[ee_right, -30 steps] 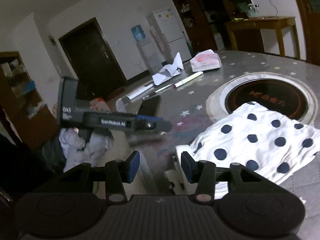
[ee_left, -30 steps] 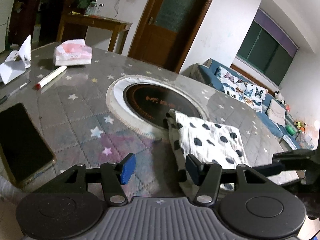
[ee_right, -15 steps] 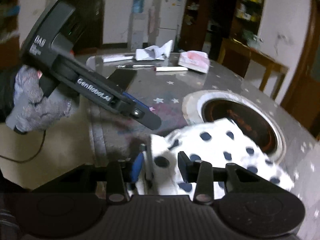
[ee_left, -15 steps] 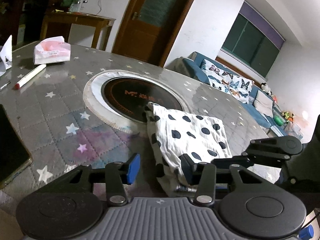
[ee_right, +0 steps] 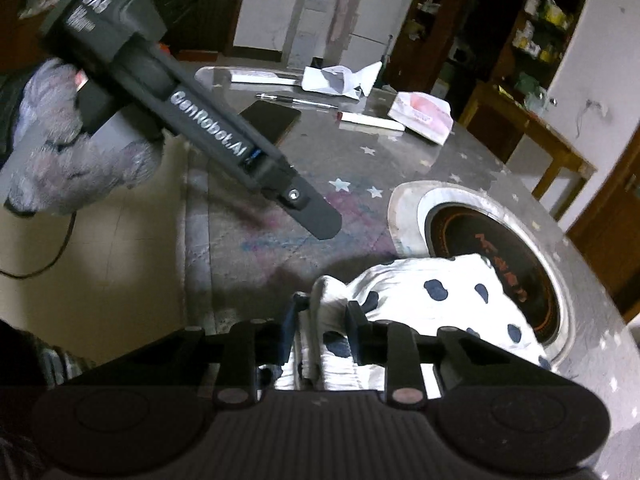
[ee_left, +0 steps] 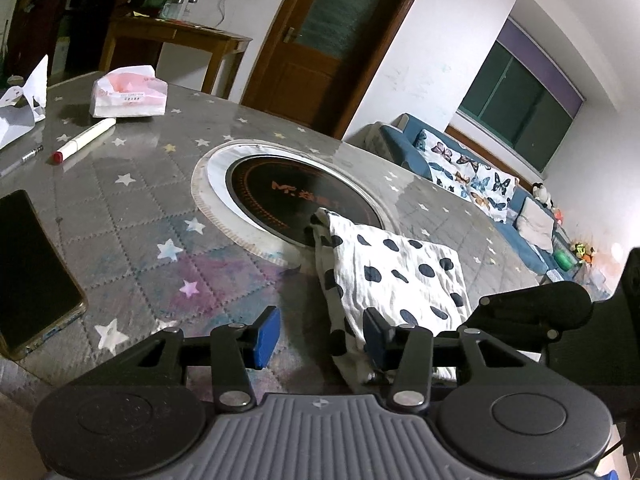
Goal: Fold clothes
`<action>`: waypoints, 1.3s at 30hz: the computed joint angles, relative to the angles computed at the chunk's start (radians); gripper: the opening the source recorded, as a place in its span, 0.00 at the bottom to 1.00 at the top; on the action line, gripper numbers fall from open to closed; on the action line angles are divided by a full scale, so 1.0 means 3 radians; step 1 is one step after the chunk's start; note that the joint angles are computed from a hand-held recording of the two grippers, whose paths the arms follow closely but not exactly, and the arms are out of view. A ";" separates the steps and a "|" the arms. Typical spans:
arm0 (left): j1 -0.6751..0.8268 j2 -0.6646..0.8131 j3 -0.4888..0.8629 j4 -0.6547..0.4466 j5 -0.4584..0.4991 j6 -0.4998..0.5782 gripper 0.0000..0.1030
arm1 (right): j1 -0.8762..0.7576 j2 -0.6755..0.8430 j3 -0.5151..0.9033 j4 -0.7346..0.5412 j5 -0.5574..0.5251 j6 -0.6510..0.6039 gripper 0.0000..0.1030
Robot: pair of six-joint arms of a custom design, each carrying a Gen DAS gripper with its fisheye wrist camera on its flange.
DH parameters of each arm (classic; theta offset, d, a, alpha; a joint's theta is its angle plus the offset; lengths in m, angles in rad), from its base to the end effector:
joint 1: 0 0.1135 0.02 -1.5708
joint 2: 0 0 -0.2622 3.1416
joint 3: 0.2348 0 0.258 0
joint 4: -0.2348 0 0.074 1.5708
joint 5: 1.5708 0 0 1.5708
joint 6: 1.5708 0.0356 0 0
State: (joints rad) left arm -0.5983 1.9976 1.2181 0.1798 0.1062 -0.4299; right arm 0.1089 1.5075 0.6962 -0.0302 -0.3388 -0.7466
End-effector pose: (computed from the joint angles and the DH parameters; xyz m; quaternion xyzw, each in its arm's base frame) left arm 0.3610 -0.2507 0.1567 0.0990 0.8780 -0.2701 0.3827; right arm 0.2884 0.0434 0.1543 -0.4367 0.8130 0.0394 0.3832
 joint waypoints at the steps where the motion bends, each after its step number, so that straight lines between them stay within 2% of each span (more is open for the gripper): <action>1: 0.0001 0.0002 -0.0001 0.0005 0.0006 -0.0008 0.48 | 0.0020 0.0011 -0.0007 0.0027 0.0045 -0.0044 0.25; 5: 0.0006 0.0014 -0.0006 0.0012 0.0007 -0.0034 0.49 | 0.0110 -0.0020 -0.0154 0.0265 0.0212 -0.0189 0.28; 6: 0.0009 0.0015 -0.0009 0.0013 0.0008 -0.0043 0.49 | 0.0132 -0.0031 -0.0227 0.0392 0.0253 -0.0233 0.27; 9: 0.0017 0.0017 -0.0015 0.0008 0.0004 -0.0062 0.49 | 0.0125 -0.0014 -0.0242 0.0413 0.0240 -0.0210 0.23; 15: 0.0022 -0.0006 -0.0029 0.0030 0.0008 -0.0074 0.49 | -0.0143 -0.0038 -0.0028 0.0041 -0.0174 0.0098 0.14; 20: 0.0014 -0.0003 -0.0017 0.0056 0.0019 -0.0083 0.49 | -0.0393 -0.0069 0.0174 -0.0260 -0.0528 0.0250 0.11; 24: 0.0010 -0.0003 0.0007 0.0046 0.0025 -0.0087 0.49 | -0.0496 -0.0083 0.0247 -0.0414 -0.0703 0.0241 0.09; 30: 0.0008 -0.0022 0.0016 0.0076 0.0041 -0.0075 0.49 | -0.0581 -0.0179 0.0224 -0.0665 -0.0927 -0.0120 0.09; 34: -0.0025 0.0033 0.0107 0.0080 0.0058 -0.0089 0.49 | -0.0481 -0.0068 0.0097 -0.0498 -0.0803 -0.0207 0.10; 36: -0.0052 0.0066 0.0169 0.0094 0.0089 -0.0055 0.49 | -0.0450 -0.0037 0.0012 -0.0351 -0.0798 -0.0190 0.13; 39: -0.0090 0.0126 0.0268 0.0129 0.0155 -0.0012 0.48 | -0.0543 -0.0124 -0.0006 -0.0399 -0.0931 -0.0024 0.16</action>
State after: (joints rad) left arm -0.6253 2.0353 1.2986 0.2185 0.1527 -0.4335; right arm -0.0540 1.4704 0.6945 -0.1498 -0.6180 -0.7539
